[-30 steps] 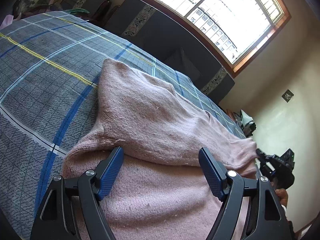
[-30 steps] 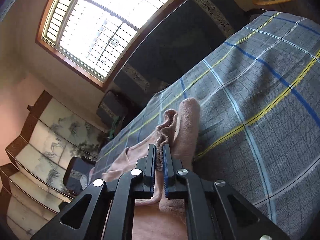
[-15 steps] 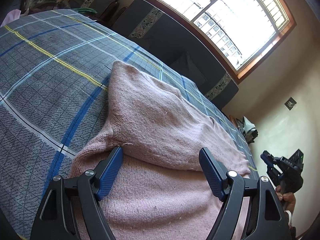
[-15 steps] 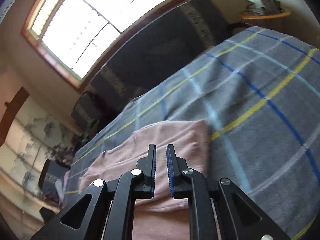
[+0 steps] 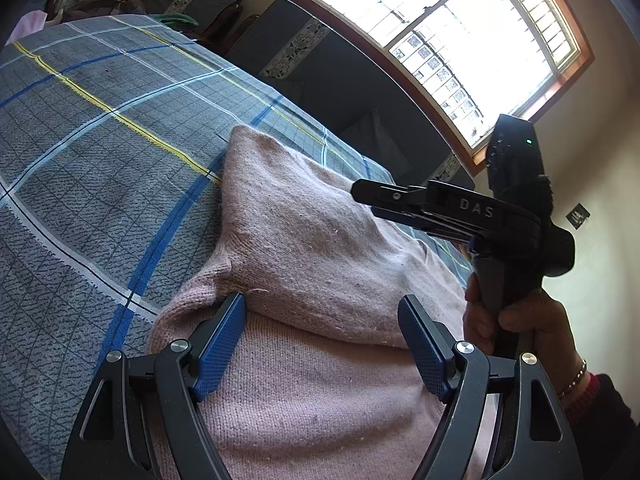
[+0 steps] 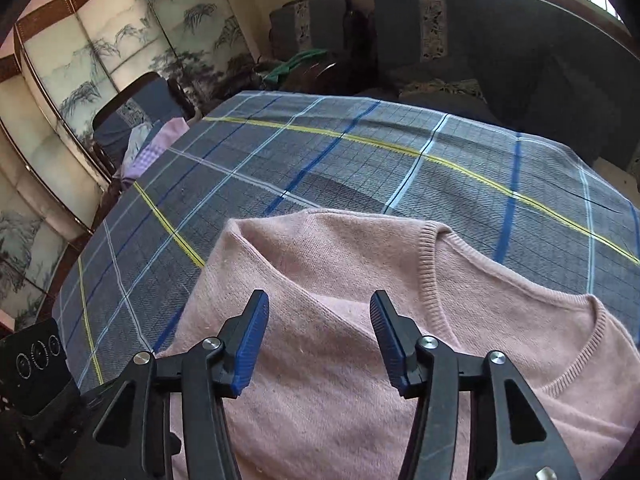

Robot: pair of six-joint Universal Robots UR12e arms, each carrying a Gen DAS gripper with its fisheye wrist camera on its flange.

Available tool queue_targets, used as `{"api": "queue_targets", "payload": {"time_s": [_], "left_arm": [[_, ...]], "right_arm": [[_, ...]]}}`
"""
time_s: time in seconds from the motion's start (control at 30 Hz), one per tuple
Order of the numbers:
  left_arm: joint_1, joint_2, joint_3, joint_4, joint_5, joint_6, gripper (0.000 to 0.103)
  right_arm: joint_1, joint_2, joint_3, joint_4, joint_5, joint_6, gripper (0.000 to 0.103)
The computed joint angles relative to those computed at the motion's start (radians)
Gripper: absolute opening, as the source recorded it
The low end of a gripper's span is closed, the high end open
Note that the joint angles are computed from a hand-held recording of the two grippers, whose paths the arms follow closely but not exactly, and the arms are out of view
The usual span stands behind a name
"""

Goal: Fold small clothes

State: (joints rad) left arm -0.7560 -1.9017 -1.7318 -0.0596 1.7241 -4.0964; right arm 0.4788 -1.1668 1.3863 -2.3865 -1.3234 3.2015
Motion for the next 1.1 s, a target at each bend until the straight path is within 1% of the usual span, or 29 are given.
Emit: {"api": "queue_targets", "payload": {"time_s": [0.07, 0.13, 0.17, 0.2, 0.23, 0.27, 0.33, 0.37, 0.43, 0.5, 0.53, 0.63, 0.67, 0.7, 0.73, 0.77, 0.83, 0.87, 0.9, 0.93, 0.97, 1.0, 1.03, 1.07, 1.1], "left_arm": [[0.000, 0.000, 0.000, 0.000, 0.000, 0.000, 0.078], [0.000, 0.000, -0.001, 0.003, -0.001, 0.000, 0.078], [0.001, 0.000, -0.001, 0.003, -0.002, 0.000, 0.078], [0.001, 0.000, -0.001, 0.006, -0.002, -0.001, 0.078], [0.000, 0.000, -0.002, 0.007, -0.002, -0.002, 0.078], [0.001, 0.001, -0.003, 0.010, -0.002, -0.002, 0.078], [0.001, 0.002, -0.005, 0.012, -0.004, -0.003, 0.078], [0.001, 0.002, -0.006, 0.015, -0.005, -0.003, 0.078], [0.000, 0.002, -0.007, 0.018, -0.005, -0.004, 0.078], [-0.002, 0.003, -0.005, 0.012, 0.000, -0.005, 0.078], [-0.002, 0.003, -0.005, 0.011, 0.001, -0.005, 0.078], [-0.003, 0.003, -0.004, 0.010, 0.001, -0.005, 0.078], [-0.003, 0.003, -0.004, 0.010, 0.001, -0.005, 0.078], [-0.003, 0.003, -0.004, 0.009, 0.002, -0.005, 0.078], [-0.003, 0.003, -0.005, 0.010, 0.001, -0.005, 0.078], [-0.003, 0.003, -0.005, 0.010, 0.001, -0.005, 0.078], [-0.002, 0.003, -0.005, 0.010, 0.001, -0.004, 0.078], [-0.003, 0.003, -0.004, 0.009, 0.001, -0.004, 0.078], [-0.003, 0.003, -0.004, 0.009, 0.001, -0.004, 0.078], [-0.002, 0.003, -0.005, 0.010, 0.001, -0.005, 0.078], [-0.002, 0.003, -0.005, 0.010, 0.001, -0.005, 0.078], [-0.002, 0.003, -0.005, 0.010, 0.001, -0.005, 0.078], [-0.002, 0.003, -0.005, 0.010, 0.001, -0.005, 0.078], [-0.003, 0.003, -0.004, 0.010, 0.001, -0.005, 0.078], [-0.003, 0.003, -0.004, 0.009, 0.001, -0.005, 0.078]], "right_arm": [[0.002, 0.023, -0.037, 0.064, 0.017, -0.013, 0.055], [-0.005, 0.032, -0.048, 0.092, 0.104, -0.053, 0.054], [0.000, 0.033, -0.050, 0.095, 0.113, -0.076, 0.050], [0.005, 0.035, -0.053, 0.097, 0.117, -0.097, 0.032], [0.012, 0.037, -0.058, 0.101, 0.105, -0.115, 0.019], [0.023, 0.041, -0.064, 0.099, 0.068, -0.124, 0.009], [0.037, 0.041, -0.055, 0.043, 0.004, -0.118, 0.008], [0.041, 0.041, -0.049, 0.008, -0.022, -0.101, 0.007], [0.041, 0.043, -0.041, -0.056, -0.053, -0.058, 0.006], [0.042, 0.049, -0.040, -0.095, -0.084, -0.035, 0.001], [0.041, 0.052, -0.040, -0.106, -0.088, -0.022, 0.001], [0.027, 0.054, -0.035, -0.107, -0.039, 0.001, 0.001], [0.019, 0.049, -0.025, -0.125, -0.012, 0.025, 0.003], [0.003, 0.042, -0.010, -0.154, 0.053, 0.063, 0.008], [-0.013, 0.036, 0.000, -0.170, 0.120, 0.089, 0.009], [-0.024, 0.033, 0.000, -0.165, 0.159, 0.094, 0.012], [-0.026, 0.029, -0.014, -0.117, 0.163, 0.055, 0.038], [-0.029, 0.031, -0.026, -0.069, 0.189, 0.023, 0.059], [-0.027, 0.035, -0.039, -0.023, 0.199, -0.006, 0.066], [-0.023, 0.038, -0.049, 0.015, 0.190, -0.034, 0.066], [-0.018, 0.041, -0.054, 0.042, 0.182, -0.058, 0.064], [-0.012, 0.042, -0.053, 0.045, 0.164, -0.074, 0.046], [-0.005, 0.043, -0.051, 0.041, 0.149, -0.096, 0.024], [0.007, 0.044, -0.051, 0.038, 0.102, -0.116, 0.009], [0.018, 0.043, -0.045, 0.017, 0.063, -0.132, 0.007]]}}
